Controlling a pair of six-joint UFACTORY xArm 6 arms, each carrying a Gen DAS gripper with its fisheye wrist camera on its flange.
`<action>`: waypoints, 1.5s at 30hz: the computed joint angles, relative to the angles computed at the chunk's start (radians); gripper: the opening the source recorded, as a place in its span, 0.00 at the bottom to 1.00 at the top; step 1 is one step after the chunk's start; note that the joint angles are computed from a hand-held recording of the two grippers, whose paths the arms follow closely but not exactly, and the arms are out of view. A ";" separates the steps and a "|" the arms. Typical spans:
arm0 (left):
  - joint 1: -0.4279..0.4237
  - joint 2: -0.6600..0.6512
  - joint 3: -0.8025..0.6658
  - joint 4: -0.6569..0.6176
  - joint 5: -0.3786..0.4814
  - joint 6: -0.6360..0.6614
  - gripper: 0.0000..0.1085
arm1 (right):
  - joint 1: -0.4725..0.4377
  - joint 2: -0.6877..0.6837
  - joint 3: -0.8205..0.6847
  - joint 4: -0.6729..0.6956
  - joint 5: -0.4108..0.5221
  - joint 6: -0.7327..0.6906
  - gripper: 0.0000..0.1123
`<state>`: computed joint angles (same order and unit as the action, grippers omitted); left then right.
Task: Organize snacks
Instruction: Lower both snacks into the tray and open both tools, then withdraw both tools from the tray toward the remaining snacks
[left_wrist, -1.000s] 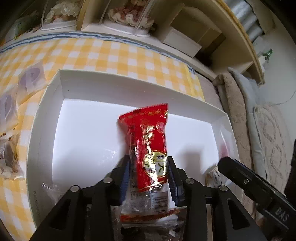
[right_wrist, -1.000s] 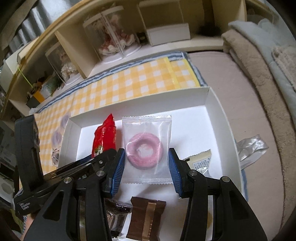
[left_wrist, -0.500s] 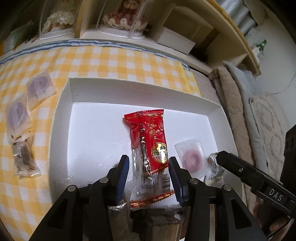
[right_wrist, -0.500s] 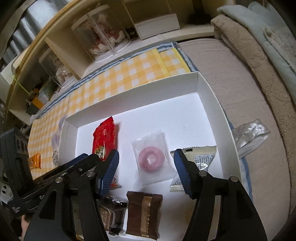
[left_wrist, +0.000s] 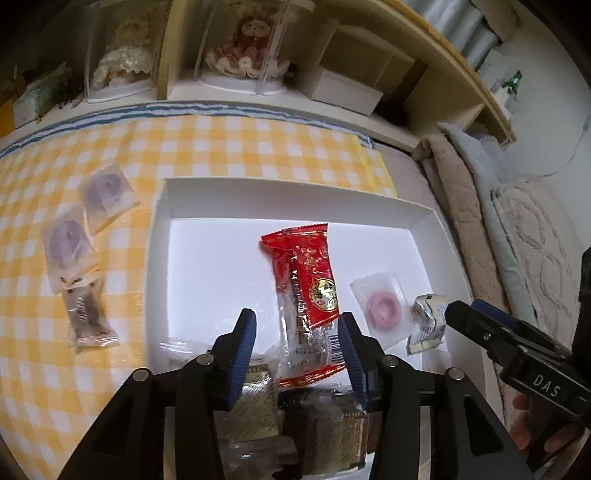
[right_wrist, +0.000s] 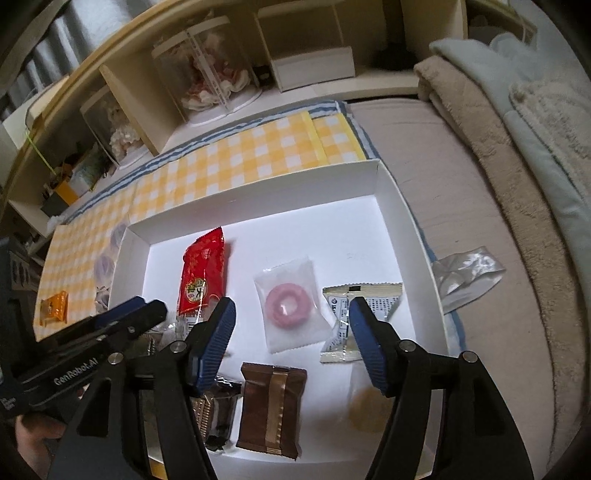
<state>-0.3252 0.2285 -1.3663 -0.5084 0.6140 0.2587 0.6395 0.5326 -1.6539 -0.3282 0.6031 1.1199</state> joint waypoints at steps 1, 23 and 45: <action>0.004 -0.011 0.007 0.001 0.000 0.003 0.47 | 0.005 0.001 -0.010 -0.006 0.020 -0.005 0.63; 0.088 -0.300 0.174 0.072 -0.007 0.070 0.95 | 0.087 -0.043 -0.117 -0.218 0.248 0.072 0.92; 0.318 -0.529 0.211 -0.076 0.101 0.332 0.95 | 0.164 0.036 -0.354 -0.359 0.248 0.119 0.92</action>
